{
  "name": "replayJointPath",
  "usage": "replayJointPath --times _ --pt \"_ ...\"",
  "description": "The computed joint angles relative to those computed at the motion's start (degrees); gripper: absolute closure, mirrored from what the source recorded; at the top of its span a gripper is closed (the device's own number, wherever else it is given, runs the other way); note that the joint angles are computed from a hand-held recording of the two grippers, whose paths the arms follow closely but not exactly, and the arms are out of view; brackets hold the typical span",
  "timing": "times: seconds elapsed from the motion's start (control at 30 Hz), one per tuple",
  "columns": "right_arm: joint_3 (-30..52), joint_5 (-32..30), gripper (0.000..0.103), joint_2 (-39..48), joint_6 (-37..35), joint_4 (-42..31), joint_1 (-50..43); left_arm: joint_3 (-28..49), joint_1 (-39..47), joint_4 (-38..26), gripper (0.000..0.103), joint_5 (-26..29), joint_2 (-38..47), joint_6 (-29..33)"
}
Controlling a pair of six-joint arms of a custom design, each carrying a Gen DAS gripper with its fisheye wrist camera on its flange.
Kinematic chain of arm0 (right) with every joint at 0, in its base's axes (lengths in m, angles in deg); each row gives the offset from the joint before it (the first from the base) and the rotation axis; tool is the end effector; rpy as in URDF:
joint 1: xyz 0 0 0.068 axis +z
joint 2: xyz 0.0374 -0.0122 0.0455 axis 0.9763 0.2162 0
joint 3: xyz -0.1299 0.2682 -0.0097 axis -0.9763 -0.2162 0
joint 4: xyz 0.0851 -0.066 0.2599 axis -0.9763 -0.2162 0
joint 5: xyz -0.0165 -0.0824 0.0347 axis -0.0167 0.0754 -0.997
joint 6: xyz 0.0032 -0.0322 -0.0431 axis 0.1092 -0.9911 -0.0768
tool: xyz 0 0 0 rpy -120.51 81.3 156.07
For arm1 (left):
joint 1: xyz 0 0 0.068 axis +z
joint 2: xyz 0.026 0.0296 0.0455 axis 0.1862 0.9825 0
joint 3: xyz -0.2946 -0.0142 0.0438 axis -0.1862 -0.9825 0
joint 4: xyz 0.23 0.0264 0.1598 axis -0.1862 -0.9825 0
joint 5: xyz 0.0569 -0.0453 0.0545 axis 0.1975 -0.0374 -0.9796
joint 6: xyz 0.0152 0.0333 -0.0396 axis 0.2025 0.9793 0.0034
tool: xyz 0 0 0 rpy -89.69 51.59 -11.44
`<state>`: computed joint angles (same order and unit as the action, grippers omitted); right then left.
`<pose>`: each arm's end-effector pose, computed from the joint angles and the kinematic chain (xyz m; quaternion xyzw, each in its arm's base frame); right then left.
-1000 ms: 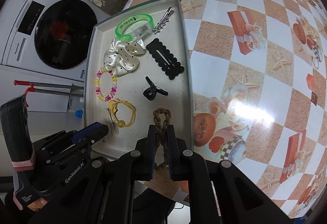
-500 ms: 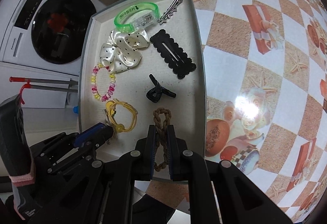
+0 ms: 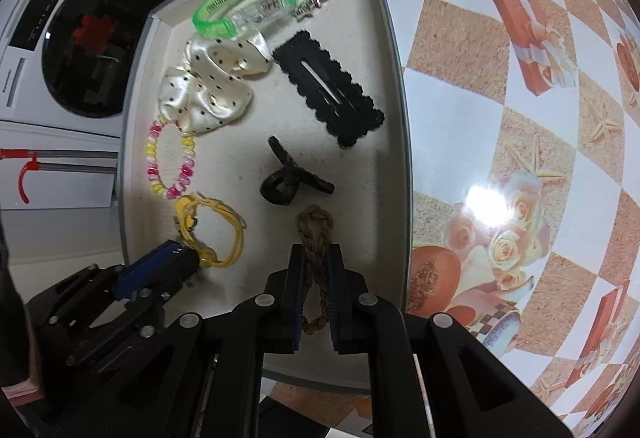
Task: Organize jewelry
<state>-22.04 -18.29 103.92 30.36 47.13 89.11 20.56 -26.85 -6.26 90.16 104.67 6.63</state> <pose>0.2482 0.0585 0.0696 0.0953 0.9881 0.1180 0.0242 0.2673 -0.2067 0.0689 0.1515 0.9836 -0.0558 0.0809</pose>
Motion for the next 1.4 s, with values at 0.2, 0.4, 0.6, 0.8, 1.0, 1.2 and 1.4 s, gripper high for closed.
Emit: replayJointPath --times 0.2,0.4,0.6,0.8,1.0,1.2,1.4 --pt "-0.6 0.5 0.090 1.3 0.0 2.0 0.8 0.9 -0.2 -0.7 0.086 -0.7 0.6 -0.3" --pt "-0.1 -0.9 0.067 0.7 -0.7 0.5 -0.5 1.5 -1.1 -2.4 0.086 -1.6 0.4 -0.9" --pt "0.3 -1.8 0.061 -5.8 -0.7 -3.7 -2.4 0.4 -1.1 -2.7 0.086 -1.8 -0.9 -0.8" --pt "0.0 -1.5 0.058 -14.8 -0.8 -9.1 -4.7 -0.3 -0.9 -3.0 0.086 -1.6 -2.6 -0.2" --pt "-1.8 -0.2 0.058 -20.5 -2.3 -13.5 -7.8 0.7 -1.5 -3.7 0.086 -1.5 -3.1 0.6" --pt "-3.0 1.1 0.058 -23.0 -1.9 -15.4 -9.2 2.5 -2.1 -5.0 0.013 -1.8 -2.9 0.8" --pt "-3.3 2.0 0.058 -24.7 -2.4 -16.8 -9.9 2.8 -2.6 -4.4 0.000 -4.1 -3.7 1.3"
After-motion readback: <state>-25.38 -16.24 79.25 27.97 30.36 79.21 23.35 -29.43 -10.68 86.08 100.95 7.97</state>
